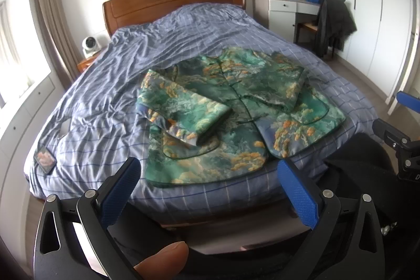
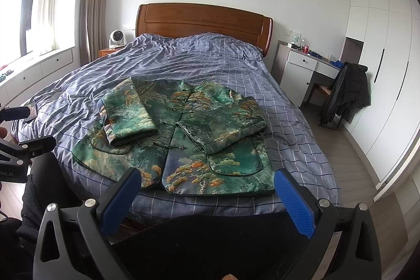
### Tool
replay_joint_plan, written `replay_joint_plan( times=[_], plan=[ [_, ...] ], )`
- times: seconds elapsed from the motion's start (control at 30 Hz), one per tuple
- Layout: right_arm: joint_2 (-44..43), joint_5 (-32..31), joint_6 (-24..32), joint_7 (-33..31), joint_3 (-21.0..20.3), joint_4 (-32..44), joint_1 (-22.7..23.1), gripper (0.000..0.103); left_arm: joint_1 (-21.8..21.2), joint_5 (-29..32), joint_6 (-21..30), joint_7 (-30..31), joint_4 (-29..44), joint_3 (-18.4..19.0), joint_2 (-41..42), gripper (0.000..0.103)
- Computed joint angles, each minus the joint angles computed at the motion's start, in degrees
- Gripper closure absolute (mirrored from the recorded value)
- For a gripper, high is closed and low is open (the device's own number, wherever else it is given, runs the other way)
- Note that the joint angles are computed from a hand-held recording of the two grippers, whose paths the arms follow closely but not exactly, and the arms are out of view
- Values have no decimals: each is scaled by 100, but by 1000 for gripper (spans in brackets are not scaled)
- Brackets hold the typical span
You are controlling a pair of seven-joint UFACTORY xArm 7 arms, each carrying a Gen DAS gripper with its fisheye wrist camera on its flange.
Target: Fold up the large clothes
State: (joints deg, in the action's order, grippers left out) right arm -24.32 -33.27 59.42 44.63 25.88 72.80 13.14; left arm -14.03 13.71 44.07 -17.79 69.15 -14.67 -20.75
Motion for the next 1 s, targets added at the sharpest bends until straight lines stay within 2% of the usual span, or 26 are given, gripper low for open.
replay_joint_plan(
  times=[0.37,1.0],
  plan=[
    [86,-17,94,46,51,97,33,0,-3,15,23,-62,0,-15,-1,0],
    [53,208,-84,50,-139,-63,119,0,0,7,30,-44,-46,8,-6,0]
  ],
)
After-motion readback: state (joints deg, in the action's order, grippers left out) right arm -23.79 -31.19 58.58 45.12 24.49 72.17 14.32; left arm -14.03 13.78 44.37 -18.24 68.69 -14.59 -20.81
